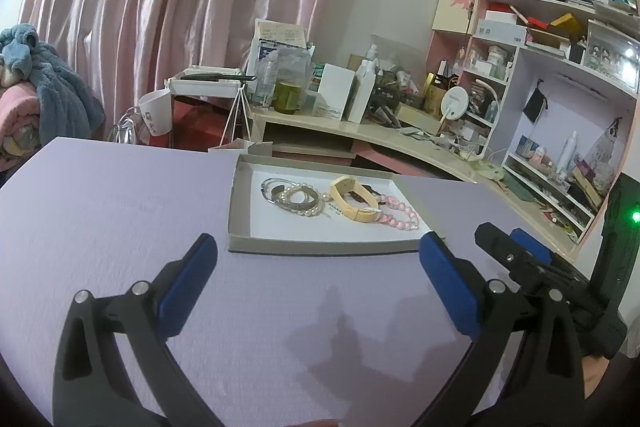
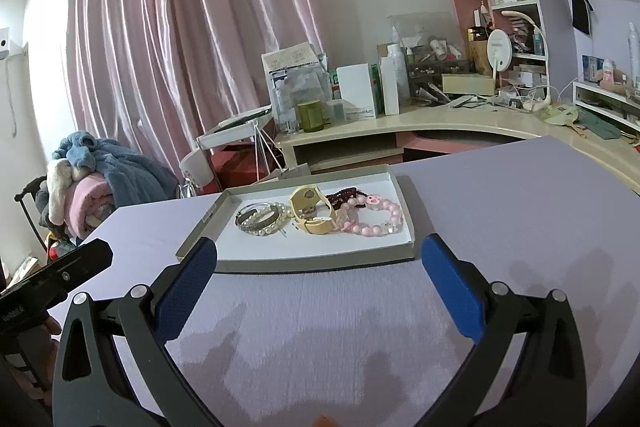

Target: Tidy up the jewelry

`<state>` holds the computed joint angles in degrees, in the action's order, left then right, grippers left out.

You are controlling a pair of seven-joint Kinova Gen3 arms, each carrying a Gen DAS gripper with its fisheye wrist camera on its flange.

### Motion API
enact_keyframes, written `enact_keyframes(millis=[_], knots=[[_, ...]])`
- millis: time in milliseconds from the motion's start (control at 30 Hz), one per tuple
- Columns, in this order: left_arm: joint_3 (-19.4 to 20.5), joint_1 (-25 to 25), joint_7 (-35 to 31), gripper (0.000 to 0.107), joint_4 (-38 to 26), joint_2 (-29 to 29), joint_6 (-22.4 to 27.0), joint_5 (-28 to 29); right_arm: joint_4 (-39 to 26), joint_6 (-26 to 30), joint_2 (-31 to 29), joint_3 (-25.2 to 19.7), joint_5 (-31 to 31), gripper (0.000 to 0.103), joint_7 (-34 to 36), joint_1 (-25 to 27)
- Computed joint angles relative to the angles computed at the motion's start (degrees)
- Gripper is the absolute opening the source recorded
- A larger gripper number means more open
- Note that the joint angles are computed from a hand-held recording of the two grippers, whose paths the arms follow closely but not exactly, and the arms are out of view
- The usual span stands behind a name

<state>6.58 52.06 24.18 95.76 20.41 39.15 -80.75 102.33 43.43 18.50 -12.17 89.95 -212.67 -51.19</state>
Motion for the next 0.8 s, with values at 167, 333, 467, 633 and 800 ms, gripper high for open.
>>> enact_keyframes(millis=[167, 333, 467, 633, 800], knots=[[0.1, -0.1, -0.2, 0.101, -0.1, 0.0, -0.3, 0.1, -0.2, 0.3, 0.0, 0.0, -0.1, 0.102, 0.2, -0.1], [-0.2, 0.0, 0.4, 0.101, 0.1, -0.2, -0.3, -0.3, -0.2, 0.5, -0.1, 0.1, -0.1, 0.102, 0.1, -0.2], [-0.1, 0.0, 1.1, 0.101, 0.3, -0.4, 0.0, -1.4, 0.0, 1.3, -0.7, 0.0, 0.6, 0.102, 0.0, -0.3], [0.6, -0.4, 1.0, 0.101, 0.2, -0.5, 0.6, -1.7, 0.3, 1.8, -1.0, -0.4, 1.0, 0.102, 0.1, -0.1], [0.7, -0.5, -0.4, 0.101, -0.3, -0.3, 0.9, -0.5, -0.1, 1.9, -0.7, -0.5, 0.6, 0.102, 0.8, -0.2]])
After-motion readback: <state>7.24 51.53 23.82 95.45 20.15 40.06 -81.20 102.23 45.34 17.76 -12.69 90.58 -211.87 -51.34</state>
